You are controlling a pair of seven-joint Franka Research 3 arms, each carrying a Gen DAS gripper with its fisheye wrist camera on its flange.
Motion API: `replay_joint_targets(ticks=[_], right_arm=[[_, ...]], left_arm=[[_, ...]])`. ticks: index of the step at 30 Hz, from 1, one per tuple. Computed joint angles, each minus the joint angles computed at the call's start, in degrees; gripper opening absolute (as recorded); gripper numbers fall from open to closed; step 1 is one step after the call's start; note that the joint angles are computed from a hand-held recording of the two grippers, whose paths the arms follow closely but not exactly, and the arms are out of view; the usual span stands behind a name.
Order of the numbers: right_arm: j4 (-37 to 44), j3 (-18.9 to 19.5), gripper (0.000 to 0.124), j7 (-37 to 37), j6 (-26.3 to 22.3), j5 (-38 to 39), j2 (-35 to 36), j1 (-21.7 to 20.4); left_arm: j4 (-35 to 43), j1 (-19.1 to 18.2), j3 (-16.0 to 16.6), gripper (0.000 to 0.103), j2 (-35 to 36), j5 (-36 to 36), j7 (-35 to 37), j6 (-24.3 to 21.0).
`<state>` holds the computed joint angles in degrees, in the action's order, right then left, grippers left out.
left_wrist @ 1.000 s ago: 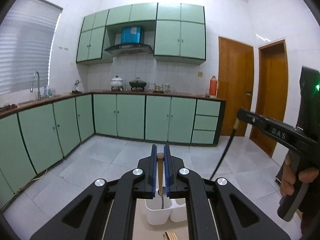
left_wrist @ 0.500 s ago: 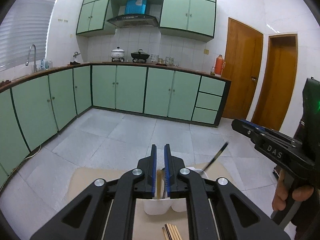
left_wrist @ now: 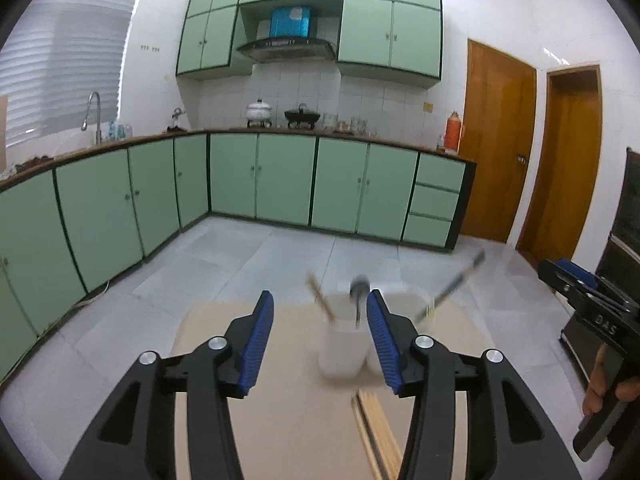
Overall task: Organize utensils
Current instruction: 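Open both tools and return them over the remaining chopsticks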
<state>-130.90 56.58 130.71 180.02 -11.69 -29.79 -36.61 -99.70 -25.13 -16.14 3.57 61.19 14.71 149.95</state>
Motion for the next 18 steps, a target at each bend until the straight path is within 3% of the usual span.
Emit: replay_joint_targets(ticks=[5,8,12,18], right_arm=[[-9.73,-1.15,0.060,2.58,-1.66,1.78,-7.88,7.00],[-14.01,-2.00,0.060,5.63,-1.87,3.91,-8.39,12.16],[-17.01,0.82,0.060,10.04,-2.80,4.37,-10.84,13.47],[-19.52,2.43,0.054,13.27,-3.98,3.06,-8.62,17.33]], left_arm=[[-9.28,-0.50,-1.74,0.048,-4.17,0.72,-3.58,-1.68],[-13.22,-0.40,-2.91,0.048,-5.31,0.91,-6.98,-1.53],[-17.35,-0.61,-4.52,0.048,-6.72,7.77,-15.90,-2.59],[-20.56,-1.20,-5.23,0.048,-7.16,6.59,-17.32,-2.01]])
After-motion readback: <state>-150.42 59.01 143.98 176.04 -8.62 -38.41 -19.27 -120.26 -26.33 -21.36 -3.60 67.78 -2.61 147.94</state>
